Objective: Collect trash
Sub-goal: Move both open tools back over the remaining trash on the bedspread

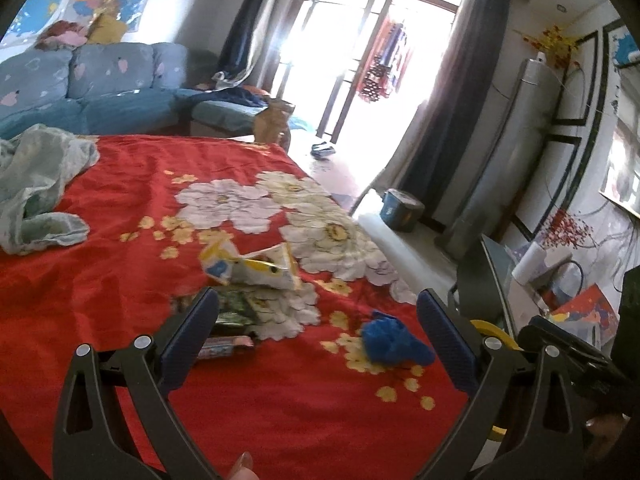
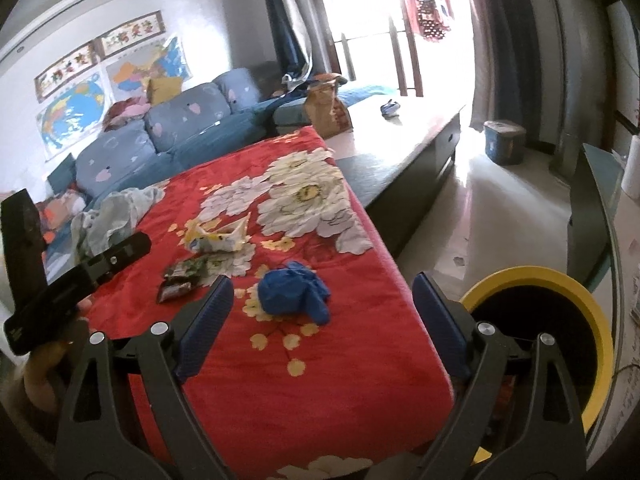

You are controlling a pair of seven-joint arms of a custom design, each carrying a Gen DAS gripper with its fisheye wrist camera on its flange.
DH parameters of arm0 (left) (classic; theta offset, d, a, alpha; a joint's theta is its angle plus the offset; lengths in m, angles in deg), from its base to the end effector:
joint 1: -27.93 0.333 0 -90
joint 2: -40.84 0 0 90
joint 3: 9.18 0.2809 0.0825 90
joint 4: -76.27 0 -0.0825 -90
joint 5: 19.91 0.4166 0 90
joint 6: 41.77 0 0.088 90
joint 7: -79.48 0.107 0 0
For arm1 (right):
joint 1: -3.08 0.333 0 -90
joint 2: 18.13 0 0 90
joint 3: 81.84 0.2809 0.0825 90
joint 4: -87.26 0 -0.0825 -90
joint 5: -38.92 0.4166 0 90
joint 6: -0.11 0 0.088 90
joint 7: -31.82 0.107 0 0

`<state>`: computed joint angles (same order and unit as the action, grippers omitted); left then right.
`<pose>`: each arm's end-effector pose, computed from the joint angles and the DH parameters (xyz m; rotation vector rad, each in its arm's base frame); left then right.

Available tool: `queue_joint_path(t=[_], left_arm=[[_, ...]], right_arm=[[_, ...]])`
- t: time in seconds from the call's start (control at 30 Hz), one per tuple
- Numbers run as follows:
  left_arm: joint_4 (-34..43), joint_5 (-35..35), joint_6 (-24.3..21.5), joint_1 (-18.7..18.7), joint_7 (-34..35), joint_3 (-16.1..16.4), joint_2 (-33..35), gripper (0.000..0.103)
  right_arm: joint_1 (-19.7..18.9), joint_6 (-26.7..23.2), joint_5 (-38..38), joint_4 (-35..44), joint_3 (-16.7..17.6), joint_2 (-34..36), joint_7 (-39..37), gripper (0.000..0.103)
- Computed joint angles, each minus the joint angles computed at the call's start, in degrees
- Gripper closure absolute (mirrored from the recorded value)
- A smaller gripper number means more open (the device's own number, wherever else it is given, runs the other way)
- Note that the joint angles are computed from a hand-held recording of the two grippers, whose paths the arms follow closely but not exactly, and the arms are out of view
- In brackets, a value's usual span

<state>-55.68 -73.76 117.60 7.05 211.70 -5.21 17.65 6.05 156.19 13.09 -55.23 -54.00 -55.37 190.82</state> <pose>0.5082 -0.1137 0.5491 -1.5054 1.9943 -1.4061 0.3903 0.2727 0.5334 -1.3524 1.8075 -0.7036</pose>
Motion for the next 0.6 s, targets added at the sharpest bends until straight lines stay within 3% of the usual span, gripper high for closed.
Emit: queue_joint_path(t=[0.4,0.6], left_arm=[[0.03,6.23,-0.49,4.45,-5.49,-0.17,2.6,0.007],[1.3,7.61,-2.95,6.36,-7.27,-0.81,5.62,0.007]], right_arm=[[1.64,1.0,-2.32,6.84,-1.78,11.09,-2.7,0.018],[4.63,0.65,-3.39,9.75,-5.68,17.27,-3.65,0.018]])
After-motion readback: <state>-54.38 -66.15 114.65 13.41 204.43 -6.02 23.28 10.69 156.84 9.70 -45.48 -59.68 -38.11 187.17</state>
